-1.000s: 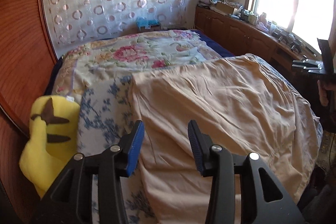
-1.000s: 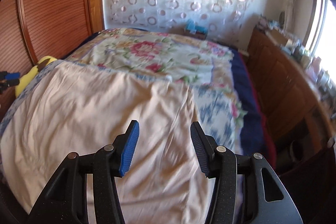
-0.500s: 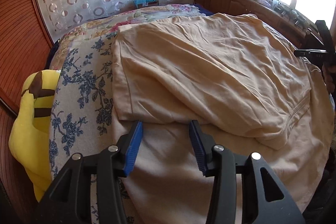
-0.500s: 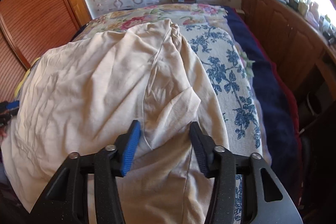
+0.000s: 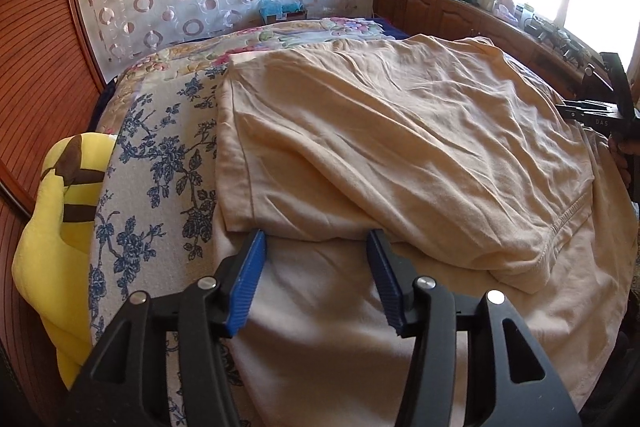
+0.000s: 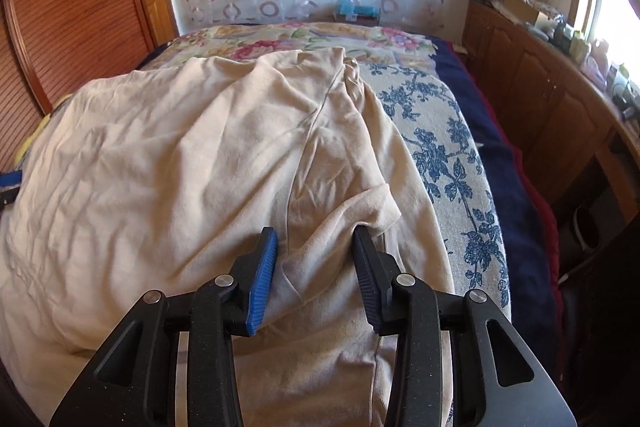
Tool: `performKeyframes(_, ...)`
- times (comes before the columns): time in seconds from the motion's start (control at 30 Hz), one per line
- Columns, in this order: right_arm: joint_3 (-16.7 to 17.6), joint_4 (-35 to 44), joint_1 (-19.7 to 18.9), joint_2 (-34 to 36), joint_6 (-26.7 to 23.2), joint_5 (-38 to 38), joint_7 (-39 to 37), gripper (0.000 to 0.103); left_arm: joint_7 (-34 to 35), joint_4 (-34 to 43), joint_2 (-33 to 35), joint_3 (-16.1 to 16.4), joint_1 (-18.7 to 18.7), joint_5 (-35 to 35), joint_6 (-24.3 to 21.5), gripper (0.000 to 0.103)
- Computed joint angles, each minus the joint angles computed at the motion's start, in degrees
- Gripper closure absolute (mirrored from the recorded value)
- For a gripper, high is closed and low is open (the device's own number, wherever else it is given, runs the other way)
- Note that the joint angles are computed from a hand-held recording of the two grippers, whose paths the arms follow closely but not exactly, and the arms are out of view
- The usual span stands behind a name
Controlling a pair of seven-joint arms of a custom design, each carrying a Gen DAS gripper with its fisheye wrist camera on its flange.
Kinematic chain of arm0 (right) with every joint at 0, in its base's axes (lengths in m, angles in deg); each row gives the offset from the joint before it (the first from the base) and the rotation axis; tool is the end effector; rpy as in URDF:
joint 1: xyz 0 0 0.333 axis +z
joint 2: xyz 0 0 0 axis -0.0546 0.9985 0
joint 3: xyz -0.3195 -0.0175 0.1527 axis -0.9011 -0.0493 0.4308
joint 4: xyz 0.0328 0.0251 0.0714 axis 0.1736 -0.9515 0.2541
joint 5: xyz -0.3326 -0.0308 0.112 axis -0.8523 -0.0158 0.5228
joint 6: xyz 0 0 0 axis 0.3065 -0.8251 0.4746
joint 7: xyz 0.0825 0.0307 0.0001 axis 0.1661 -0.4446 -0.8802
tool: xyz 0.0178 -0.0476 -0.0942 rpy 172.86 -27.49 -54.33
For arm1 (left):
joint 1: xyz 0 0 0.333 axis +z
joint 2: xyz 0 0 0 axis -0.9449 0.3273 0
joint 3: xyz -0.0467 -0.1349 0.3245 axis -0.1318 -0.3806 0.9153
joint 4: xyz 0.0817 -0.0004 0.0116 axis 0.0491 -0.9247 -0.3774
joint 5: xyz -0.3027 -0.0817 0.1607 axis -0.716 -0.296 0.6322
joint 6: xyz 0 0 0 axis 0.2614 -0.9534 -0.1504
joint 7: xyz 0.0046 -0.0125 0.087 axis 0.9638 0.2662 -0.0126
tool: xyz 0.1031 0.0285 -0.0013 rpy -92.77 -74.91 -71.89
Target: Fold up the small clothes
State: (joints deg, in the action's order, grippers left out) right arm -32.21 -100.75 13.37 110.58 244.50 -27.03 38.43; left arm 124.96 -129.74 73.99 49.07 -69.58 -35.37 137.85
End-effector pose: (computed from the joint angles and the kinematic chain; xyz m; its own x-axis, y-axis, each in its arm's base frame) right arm 0.6737 0.0626 0.2312 -0.0819 -0.9966 0.0102 -0.7684 0.0566 -0.6374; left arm 0.7199 -0.1501 0.2588 -0.5240 -0.8514 0.0211 -0.6576 0.3887 -0.6453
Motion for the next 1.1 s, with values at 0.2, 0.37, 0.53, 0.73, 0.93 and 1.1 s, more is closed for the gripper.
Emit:
performKeyframes(0.2,0.19,0.21,-0.19,0.17,0.00,0.05,-0.11,0.065,-0.92,0.32,-0.23,0.94,-0.54,-0.10,-0.81,0.051)
performKeyframes(0.37,0.04,0.35,-0.01,0.27,-0.08,0.14,-0.09,0.065,-4.11,3.45,0.46,2.99,-2.23,-0.72,-3.66,0.051)
performKeyframes(0.53,0.14,0.29,-0.13,0.24,-0.02,0.10,-0.12,0.065,-6.27,9.73,3.25,0.32,0.19,-3.57,-9.35,0.051)
performKeyframes(0.73,0.10,0.28,-0.08,0.25,-0.01,0.14,-0.13,0.065,-7.30,15.20,5.67,-0.81,1.22,-7.63,-14.35,0.051)
performKeyframes(0.93,0.10,0.27,-0.06,0.25,0.00,0.17,-0.13,0.065,-8.25,14.30,5.08,2.94,-1.76,-6.52,-11.79,0.089)
performKeyframes(1.1,0.08,0.25,-0.04,0.27,0.05,0.19,-0.14,0.065,-5.11,9.96,3.43,-0.30,0.38,-6.94,-5.94,0.102)
